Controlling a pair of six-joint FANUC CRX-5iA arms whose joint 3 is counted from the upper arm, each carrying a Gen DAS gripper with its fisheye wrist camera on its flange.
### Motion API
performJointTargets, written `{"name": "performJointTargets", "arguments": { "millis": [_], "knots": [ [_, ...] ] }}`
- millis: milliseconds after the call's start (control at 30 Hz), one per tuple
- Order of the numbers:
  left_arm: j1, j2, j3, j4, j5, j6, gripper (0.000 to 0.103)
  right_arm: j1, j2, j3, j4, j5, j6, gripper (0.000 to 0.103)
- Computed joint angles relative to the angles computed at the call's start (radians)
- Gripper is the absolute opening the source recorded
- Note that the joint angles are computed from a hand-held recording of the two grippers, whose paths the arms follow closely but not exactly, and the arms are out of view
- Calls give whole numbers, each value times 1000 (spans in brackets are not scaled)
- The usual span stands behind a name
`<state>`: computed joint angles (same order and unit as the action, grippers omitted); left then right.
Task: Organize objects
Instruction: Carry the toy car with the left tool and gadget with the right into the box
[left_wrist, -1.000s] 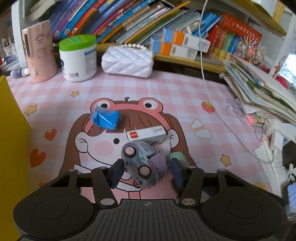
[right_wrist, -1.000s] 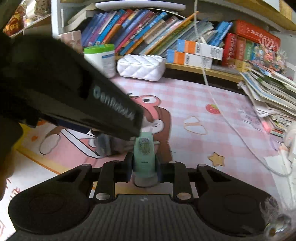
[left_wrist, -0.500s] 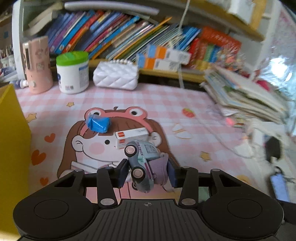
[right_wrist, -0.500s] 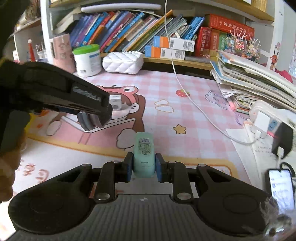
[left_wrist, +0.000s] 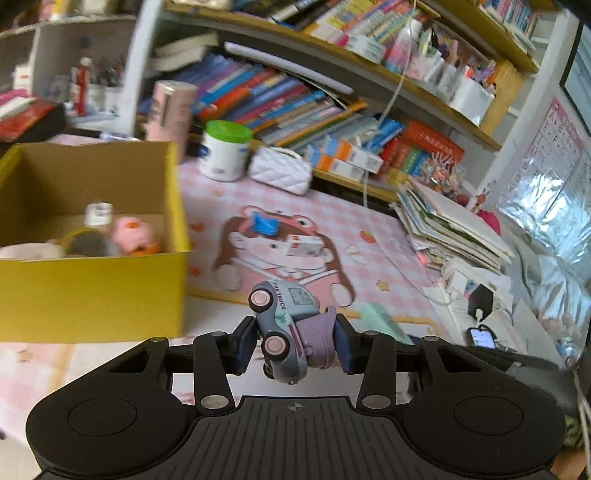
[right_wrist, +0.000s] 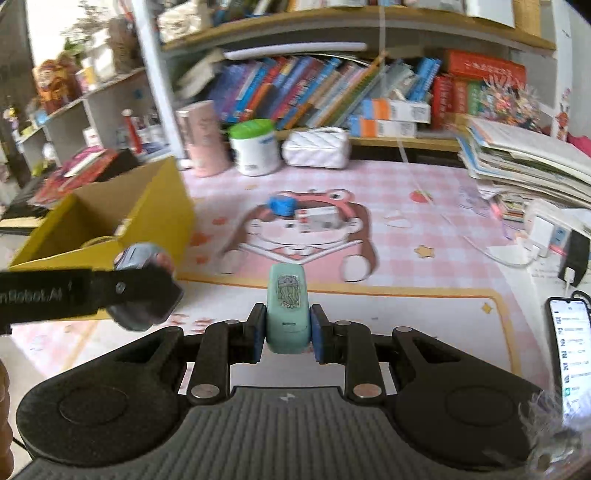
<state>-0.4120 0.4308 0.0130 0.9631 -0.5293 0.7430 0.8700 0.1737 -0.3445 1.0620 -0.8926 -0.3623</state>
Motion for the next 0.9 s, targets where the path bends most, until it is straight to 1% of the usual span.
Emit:
{"name": "performJointTargets", "arguments": {
  "millis": [133,267,333,433,600,700,767,833,900],
  "knots": [
    [29,-77,-100,57,39,-52,42,27,28,53,-18,2,73,23],
    [43,-144,-193,115,100,-107,42,47,54,100,-50,-1,140,23],
    [54,-162,-217,118,111,-102,42,57,64,116,-65,-5,156,23],
    [75,-182,-241,90,109,-60,42,69,77,136,-81,-10,174,23],
    [100,-216,-289,92,122,-51,42,86,98,158,-84,-4,186,23],
    [119,-230,-307,75,121,-29,42,94,116,184,-110,-2,201,23],
    [124,-243,-328,82,141,-45,42,99,126,196,-111,1,209,23],
    [139,-252,-335,53,149,-18,42,104,139,214,-115,1,219,23],
    [153,-264,-350,64,154,-20,42,108,151,230,-116,1,226,23]
  ]
}}
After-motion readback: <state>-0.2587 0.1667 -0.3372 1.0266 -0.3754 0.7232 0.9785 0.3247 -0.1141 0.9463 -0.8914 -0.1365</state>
